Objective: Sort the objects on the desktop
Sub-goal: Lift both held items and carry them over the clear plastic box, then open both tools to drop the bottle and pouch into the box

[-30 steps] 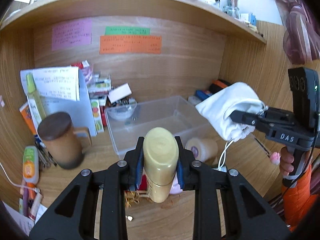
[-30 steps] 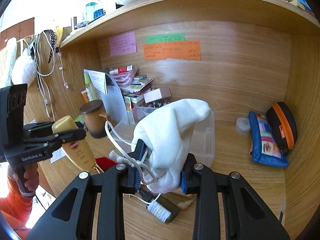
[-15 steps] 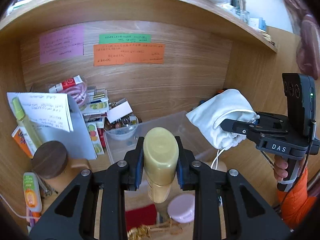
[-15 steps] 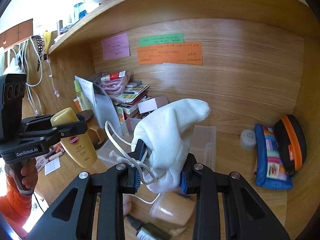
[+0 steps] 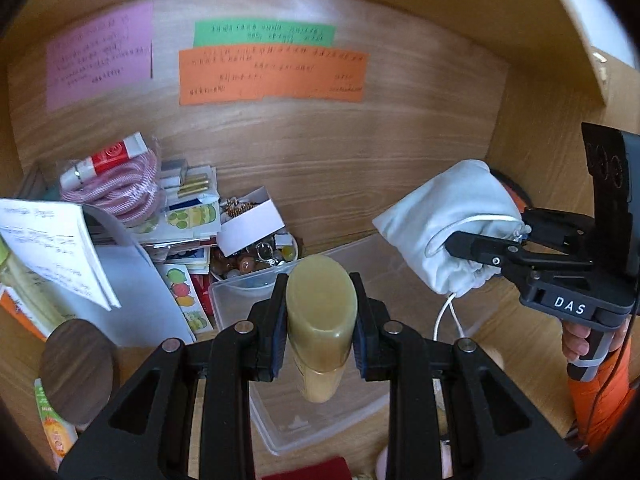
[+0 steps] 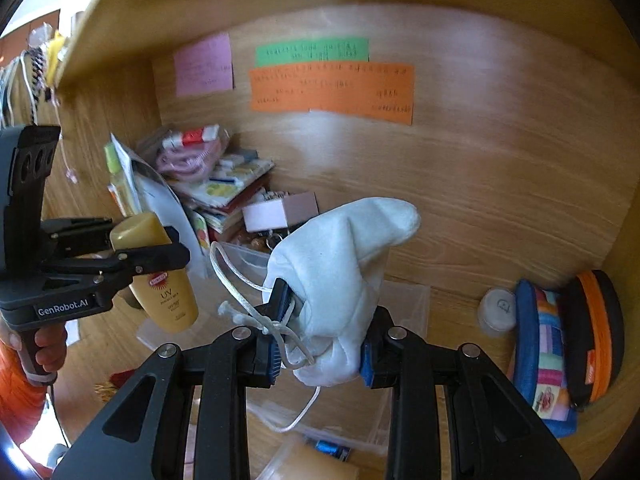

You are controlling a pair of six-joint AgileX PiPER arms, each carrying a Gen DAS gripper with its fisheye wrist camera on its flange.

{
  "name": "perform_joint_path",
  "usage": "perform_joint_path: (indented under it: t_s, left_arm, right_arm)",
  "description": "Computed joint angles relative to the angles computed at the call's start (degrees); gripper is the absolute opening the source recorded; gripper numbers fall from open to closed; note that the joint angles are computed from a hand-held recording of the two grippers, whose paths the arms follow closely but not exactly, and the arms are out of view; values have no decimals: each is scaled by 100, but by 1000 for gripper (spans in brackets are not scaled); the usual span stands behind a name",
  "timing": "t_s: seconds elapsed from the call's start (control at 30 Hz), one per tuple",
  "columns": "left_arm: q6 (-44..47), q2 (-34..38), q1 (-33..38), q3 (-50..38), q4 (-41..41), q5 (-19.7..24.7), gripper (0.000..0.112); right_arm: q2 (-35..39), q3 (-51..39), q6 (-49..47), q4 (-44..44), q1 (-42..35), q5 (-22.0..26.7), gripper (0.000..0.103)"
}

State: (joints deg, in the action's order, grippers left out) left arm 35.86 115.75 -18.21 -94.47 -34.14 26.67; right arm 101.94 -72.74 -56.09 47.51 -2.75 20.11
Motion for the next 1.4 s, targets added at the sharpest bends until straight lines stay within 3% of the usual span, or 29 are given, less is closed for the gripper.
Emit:
perform_joint_path:
  t_s: [0.13,0.33,0.53,0.67,0.8,0.9,0.97,1.03,1.13,1.3,1.4]
  left_arm:
    - [-344,440,0,-498,405,213,27]
    - [-674,967,19,-1068,758,501,27]
    - [-742,981,-40,-1059,1024,372,25]
    - [-942,1158,-53,-1270,1294,551,25]
    - [-1114,1356,-9,-1487,1381,740,25]
    - [-1166,1387,-12,-1517,1441,762,25]
    - [-1206,1349,-40,-1457,1510,711,25]
    - [-1233,1286,-68,-1378,1566,675,25]
    - [-1246,1151,-80,-1230,1608,616,25]
    - [-1435,708,-162,-680,1823,184,57]
    - [-1518,368,-240,-263,1939,-100,62]
  right_arm:
    - [546,-508,865,-953,89,159,27]
    - [1138,-1019,1487,-1697,126,444,27]
    - [1490,-1236,2151,-2423,221,394,27]
    - [1726,-1439,2504,-2842,261,565,27]
    - [1818,-1400,3357,-3914,460,411,30]
    - [1765,-1295,4003,-4727,584,280,38]
    - [1657,-1135,4424,-5206,631,93,57]
    - [1509,-927,4887,-5739,669,-147,69]
    - [1188,-552,5241,-6188,653,-484,73]
    - [800,-252,5662,-6659,608,-632,74]
    - [542,-103,5938,-6890,688,-583,79]
